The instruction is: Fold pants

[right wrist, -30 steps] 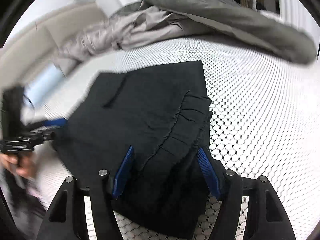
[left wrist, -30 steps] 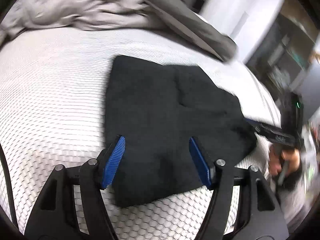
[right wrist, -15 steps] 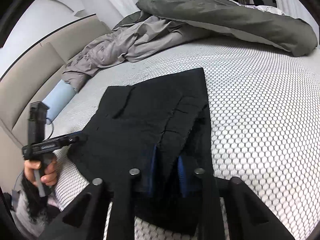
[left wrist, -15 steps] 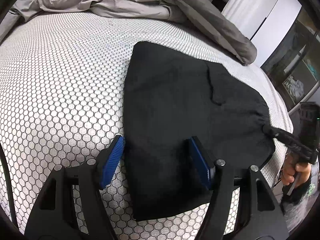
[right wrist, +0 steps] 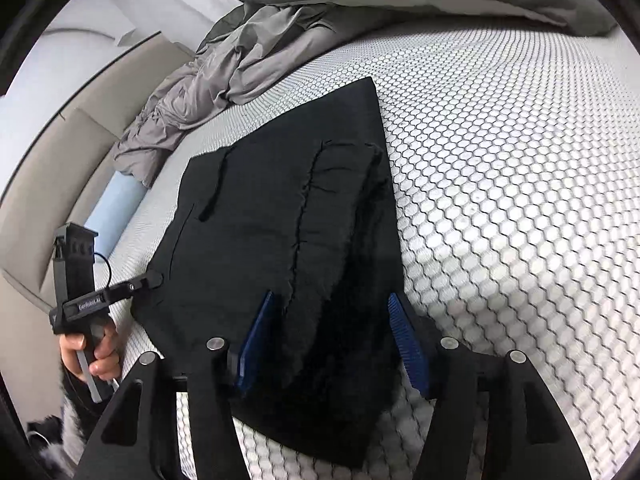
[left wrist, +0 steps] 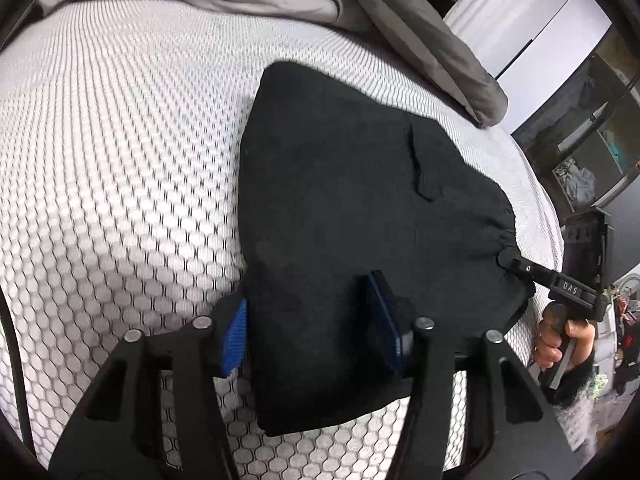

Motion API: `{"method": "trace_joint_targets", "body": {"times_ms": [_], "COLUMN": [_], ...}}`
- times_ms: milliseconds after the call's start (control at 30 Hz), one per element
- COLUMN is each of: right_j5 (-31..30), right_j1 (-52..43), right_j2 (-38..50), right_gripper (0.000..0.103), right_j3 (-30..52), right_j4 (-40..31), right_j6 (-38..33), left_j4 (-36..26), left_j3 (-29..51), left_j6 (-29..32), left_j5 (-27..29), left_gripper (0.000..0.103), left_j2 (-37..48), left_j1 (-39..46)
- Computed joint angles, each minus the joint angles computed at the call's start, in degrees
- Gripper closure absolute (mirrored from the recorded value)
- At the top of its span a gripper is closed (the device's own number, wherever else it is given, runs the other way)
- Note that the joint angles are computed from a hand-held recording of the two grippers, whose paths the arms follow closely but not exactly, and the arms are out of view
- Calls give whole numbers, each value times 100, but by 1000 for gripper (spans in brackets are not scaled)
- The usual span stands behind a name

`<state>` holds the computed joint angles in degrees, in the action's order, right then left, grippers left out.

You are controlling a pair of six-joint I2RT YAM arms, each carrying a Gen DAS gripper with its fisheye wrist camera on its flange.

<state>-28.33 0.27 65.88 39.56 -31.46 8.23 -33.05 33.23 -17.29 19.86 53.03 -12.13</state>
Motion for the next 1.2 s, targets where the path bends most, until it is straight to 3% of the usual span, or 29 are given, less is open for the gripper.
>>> {"method": "trace_joint_targets", "body": {"times_ms": [33,67,200,267,300,400,467,567,633,700,833,867,933,967,1067,1133,1200], "right_j5": [-66,-6,1219,1855,1963,1938,1758,2130,1654,1531,1758,1772,1731,1695,1843,2291,2862], "right_j1": [14,63,890,1124,1152,1117,1032,1154,806,719,870,896,903,907,1278,1825,2465], "right_j2": [-9,-43,59,594,707,396,-63,-253,-397,-630,-1405,-1664,-2321,-2613,-3163,-3479,-3734], "right_gripper": [69,72,72,54,53,43,22,20,20,20,18,14,6,2,0,0,0], "right_j3": [-26,-17,204,384,411,418,281,77,-166,-231,-270,-253,-304,-331,-383,-444,-538], "right_j4": [141,308,659,592,547,330,157,-260,-266,-302,-552,-626,-692,-744,-822,-963,-1038], "right_j6": [102,201,406,277,242,222,-25,-699,-860,-864,-836,-793,-657,-584,-340,-274,-73], "left_j4": [134,188,420,529,471,-77,-328,-390,-388,-436,-820,-882,-876,-1179,-1446,-1521,-1597], "left_j3": [82,134,160,136,139,141,80,-127,-146,-160,-45,-7,31,48,186,345,476], "left_j6": [-36,-15,-189,-346,-339,-342,-236,-48,103,53,-512,-704,-1175,-1579,-2254,-2648,-2890], "left_j5": [-114,-141,-1175,-1405,-1459,-1704,-1864,-1984,-1715,-1810,-2746,-2990,-3759,-4334,-5320,-5884,-6266], "left_gripper": [59,60,57,51,50,48,34,31,31,31,31,29,23,20,18,15,6], "left_j2": [78,136,507,614,514,-68,-386,-457,-577,-760,-1584,-1739,-1877,-2115,-2122,-1807,-1505], "left_j1": [-71,-46,-648,-862,-887,-1079,-1304,-1637,-1294,-1354,-2197,-2477,-3290,-3947,-5210,-5941,-6318]}}
